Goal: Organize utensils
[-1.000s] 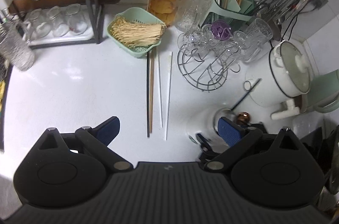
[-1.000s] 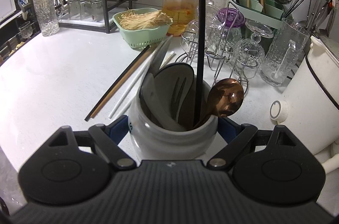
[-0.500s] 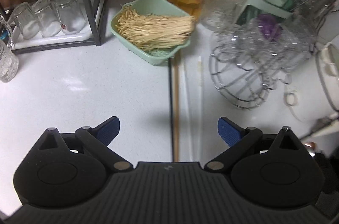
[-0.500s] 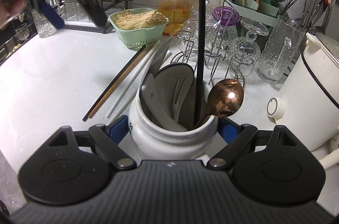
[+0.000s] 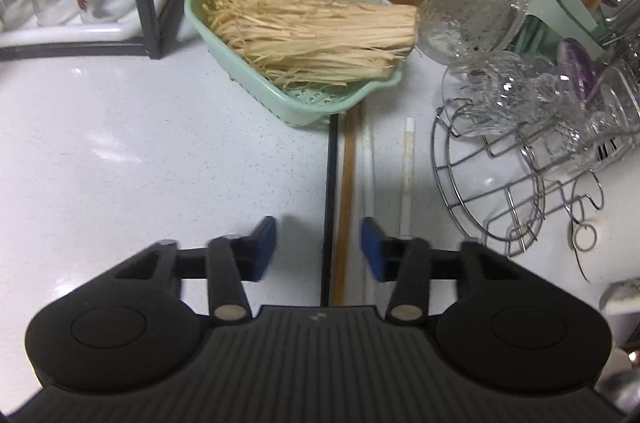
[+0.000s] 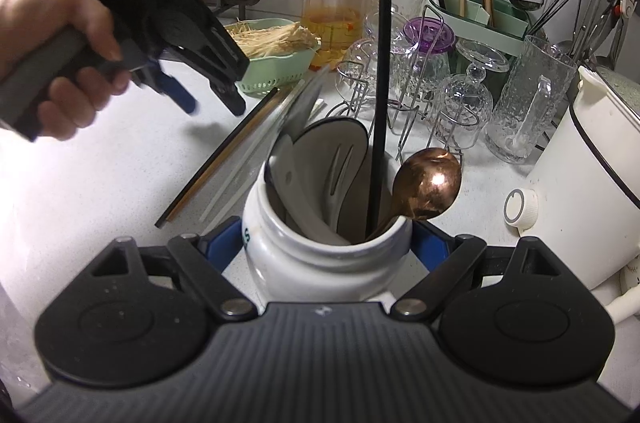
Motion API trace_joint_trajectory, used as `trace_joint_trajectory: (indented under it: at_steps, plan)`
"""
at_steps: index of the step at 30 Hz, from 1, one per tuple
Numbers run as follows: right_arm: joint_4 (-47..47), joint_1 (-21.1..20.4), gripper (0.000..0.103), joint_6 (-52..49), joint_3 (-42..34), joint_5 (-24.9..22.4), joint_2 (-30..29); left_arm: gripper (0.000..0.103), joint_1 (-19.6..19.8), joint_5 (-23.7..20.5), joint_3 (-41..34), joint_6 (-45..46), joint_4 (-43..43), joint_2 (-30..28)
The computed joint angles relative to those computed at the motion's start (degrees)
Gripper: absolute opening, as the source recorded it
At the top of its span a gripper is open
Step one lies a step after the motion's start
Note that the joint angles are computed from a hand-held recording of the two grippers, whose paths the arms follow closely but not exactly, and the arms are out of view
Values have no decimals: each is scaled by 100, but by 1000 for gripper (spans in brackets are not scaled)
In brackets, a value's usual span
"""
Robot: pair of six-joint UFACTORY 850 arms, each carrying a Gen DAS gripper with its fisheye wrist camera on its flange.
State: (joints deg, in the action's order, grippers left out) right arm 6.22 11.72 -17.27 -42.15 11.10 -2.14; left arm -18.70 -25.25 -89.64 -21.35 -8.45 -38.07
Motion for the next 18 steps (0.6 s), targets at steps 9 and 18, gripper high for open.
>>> trace_joint_trajectory:
  at_steps: [9,18]
  plan:
    - [-481,-35,91,399,-6,51,-33,21,-7,0,-329,-11,264,-309]
    - [-560,-41,92,350,-1,88,-54,20,-249,-177,-606,-174,1293,-473]
